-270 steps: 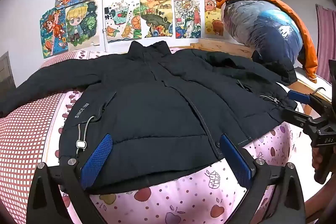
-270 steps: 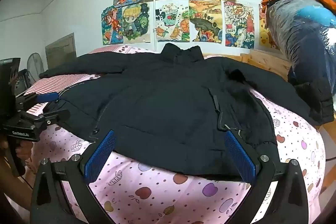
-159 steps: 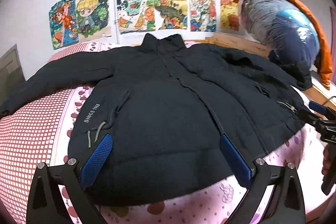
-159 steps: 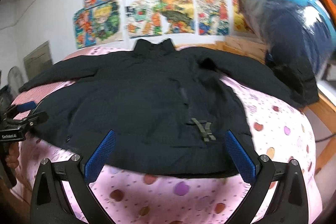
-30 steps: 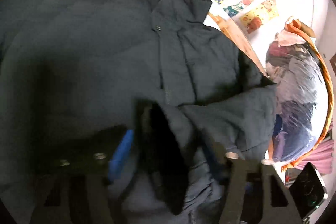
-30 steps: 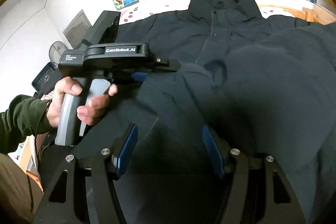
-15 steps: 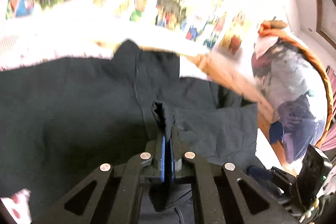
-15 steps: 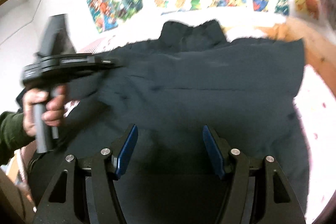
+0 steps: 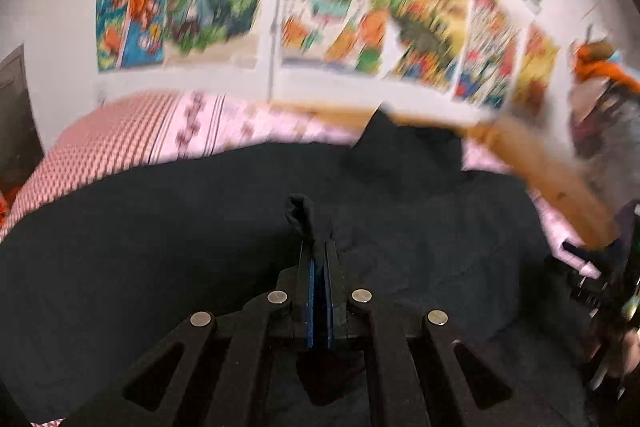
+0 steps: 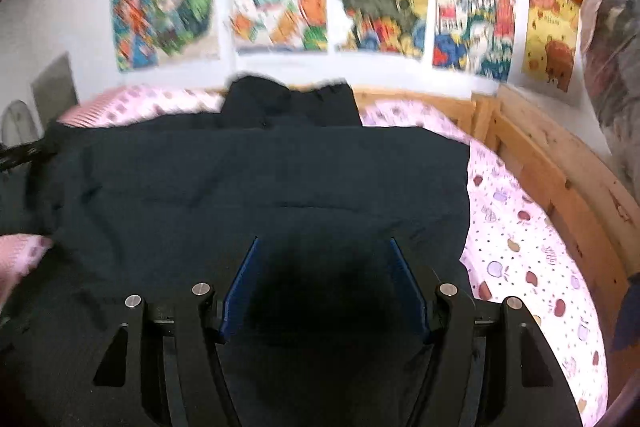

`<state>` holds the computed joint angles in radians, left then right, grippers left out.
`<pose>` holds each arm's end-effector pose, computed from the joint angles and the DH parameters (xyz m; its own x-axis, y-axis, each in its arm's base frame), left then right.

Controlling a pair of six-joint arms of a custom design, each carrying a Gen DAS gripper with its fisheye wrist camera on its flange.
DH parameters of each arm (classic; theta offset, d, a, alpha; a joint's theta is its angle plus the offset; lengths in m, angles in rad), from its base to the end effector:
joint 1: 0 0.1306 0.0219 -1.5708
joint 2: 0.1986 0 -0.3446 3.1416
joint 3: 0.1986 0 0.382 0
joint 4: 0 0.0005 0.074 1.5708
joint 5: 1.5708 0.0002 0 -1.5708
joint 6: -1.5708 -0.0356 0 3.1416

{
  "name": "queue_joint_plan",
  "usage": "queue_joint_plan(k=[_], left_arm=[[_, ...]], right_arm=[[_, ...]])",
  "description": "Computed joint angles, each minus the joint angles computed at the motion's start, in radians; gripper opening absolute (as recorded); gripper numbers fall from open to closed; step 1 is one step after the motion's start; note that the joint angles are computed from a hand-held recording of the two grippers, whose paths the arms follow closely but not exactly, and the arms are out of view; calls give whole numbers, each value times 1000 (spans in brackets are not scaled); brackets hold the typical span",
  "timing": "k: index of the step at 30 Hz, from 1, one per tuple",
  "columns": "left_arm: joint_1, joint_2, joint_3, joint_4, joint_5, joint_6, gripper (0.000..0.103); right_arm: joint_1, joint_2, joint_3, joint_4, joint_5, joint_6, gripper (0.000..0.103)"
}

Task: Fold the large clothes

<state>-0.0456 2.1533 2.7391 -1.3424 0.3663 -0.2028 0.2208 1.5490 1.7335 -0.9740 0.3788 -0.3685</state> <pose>0.6594 -0.0434 0.5127 -0.6107 0.2161 -0.7618 0.4347 0.8956 -0.0944 0.5233 0.1035 0.4637 -0.6280 0.2020 -0.7515 0.2968 0.9549 0.0087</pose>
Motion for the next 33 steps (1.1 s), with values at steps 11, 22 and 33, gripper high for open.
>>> queue_joint_plan(k=[11,22,33], left_arm=[[-37,104,34,-86,-222,-83,11],[55,-139,-353,100,44,41,54],[201,-501,-862,509,43,273,97]], right_arm=[[-5,190,133,-152,6,24,64],[49,96,32,25,30,98,72],[175,211,241,42,-106,222,78]])
